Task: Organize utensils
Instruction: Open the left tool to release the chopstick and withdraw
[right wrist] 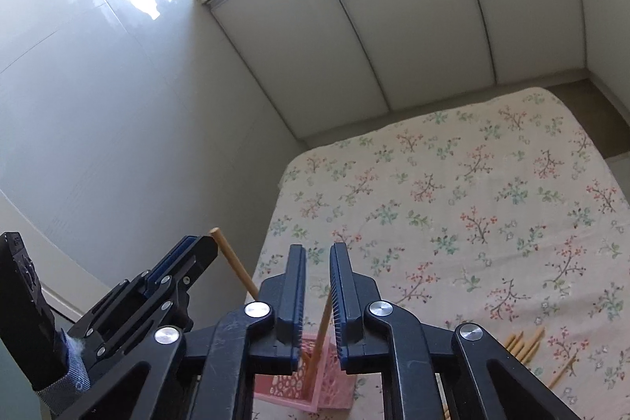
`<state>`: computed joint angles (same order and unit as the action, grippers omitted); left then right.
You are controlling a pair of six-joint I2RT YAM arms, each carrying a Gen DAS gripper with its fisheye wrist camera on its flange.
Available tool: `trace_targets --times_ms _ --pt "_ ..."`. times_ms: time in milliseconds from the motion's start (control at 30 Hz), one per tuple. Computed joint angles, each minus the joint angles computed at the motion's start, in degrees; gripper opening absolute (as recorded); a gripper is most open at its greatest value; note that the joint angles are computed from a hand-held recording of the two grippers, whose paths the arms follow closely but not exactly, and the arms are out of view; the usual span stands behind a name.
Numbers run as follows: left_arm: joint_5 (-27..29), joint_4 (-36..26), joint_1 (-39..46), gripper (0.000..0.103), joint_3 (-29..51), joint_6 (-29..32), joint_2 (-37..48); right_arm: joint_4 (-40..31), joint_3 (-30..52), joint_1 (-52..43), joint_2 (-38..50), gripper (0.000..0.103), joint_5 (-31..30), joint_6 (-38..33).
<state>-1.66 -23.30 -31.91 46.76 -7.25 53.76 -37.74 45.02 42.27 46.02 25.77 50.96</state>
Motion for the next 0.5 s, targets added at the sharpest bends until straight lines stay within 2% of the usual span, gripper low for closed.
trace_targets --times_ms 33,100,167,200,500 --pt "-0.2 -0.7 -0.3 0.035 0.5 -0.2 -0.3 -0.7 0.3 0.3 -0.4 0.031 0.6 0.3" --pt "-0.6 -1.9 -0.8 0.046 1.2 -0.5 -0.7 -2.3 0.7 0.8 -1.9 0.038 1.5 0.9" --pt "-1.7 -3.8 -1.9 0.053 2.4 -1.0 -1.2 -4.8 1.7 1.3 -3.0 0.039 2.3 1.5" --pt "-2.7 -4.8 -2.7 0.058 3.0 -1.2 -1.3 -6.3 2.2 1.8 -3.6 0.041 3.0 1.9" --pt "-7.1 -13.5 -9.5 0.083 7.6 -5.9 -3.0 -22.5 6.3 5.5 -11.1 0.066 8.9 7.7"
